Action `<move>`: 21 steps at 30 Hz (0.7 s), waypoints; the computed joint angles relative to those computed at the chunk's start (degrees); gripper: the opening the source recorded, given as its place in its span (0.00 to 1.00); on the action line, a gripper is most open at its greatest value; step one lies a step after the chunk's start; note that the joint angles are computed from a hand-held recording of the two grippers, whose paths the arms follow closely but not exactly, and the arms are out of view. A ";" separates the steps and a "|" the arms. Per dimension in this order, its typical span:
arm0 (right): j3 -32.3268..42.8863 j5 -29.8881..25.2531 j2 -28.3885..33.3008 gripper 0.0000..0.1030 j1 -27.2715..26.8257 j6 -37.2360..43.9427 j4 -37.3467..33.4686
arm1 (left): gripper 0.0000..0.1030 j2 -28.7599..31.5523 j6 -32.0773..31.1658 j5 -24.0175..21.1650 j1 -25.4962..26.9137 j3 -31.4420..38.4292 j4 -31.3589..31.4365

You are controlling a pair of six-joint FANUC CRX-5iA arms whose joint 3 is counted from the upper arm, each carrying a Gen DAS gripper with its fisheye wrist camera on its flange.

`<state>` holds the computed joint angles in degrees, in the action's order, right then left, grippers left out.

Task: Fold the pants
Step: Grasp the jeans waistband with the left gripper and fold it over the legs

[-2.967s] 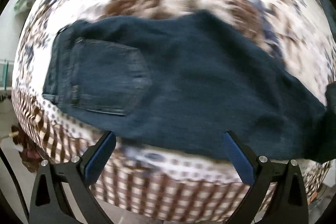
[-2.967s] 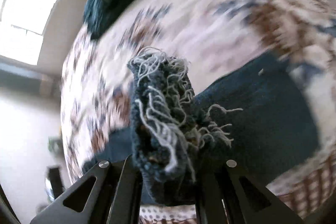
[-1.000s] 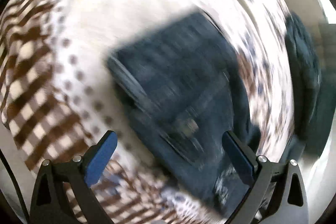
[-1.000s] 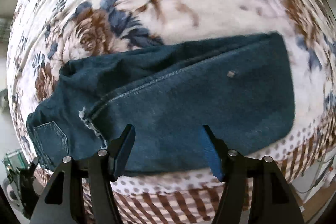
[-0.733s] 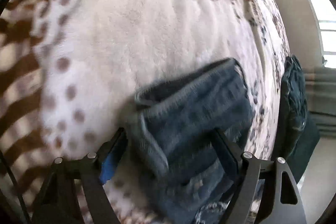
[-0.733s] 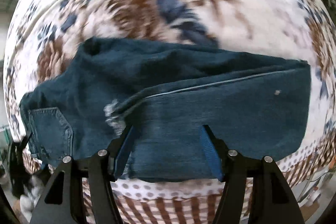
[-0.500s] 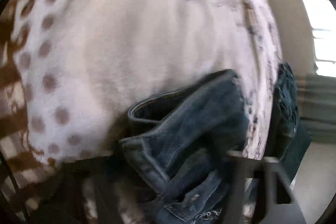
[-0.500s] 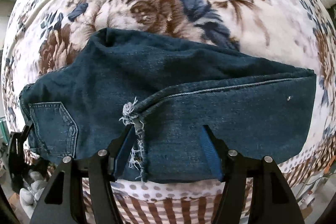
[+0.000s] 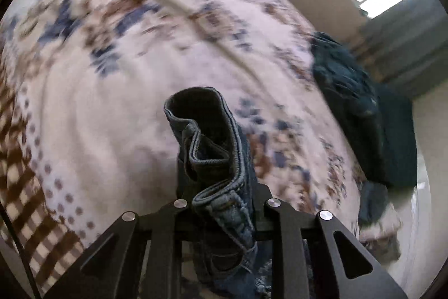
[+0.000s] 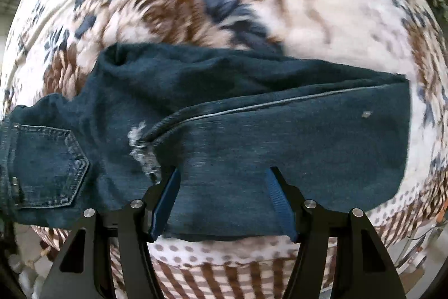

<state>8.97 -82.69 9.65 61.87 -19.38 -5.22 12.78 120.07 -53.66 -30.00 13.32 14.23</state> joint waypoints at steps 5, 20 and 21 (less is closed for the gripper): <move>-0.69 -10.39 -3.01 0.64 2.95 -3.70 0.89 | 0.17 4.61 -4.04 -5.88 -6.31 12.26 -3.52; -22.36 -20.30 -30.43 0.70 18.52 -26.35 -1.16 | 0.17 31.71 -10.21 -26.48 -28.00 52.91 -3.90; -25.60 -19.42 -34.71 0.70 22.24 -32.61 -1.18 | 0.17 35.21 -10.18 -29.48 -29.08 58.09 -4.13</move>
<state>-16.63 -102.10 -25.06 84.11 -51.99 -6.40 47.99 109.89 -83.14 -59.07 71.41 10.10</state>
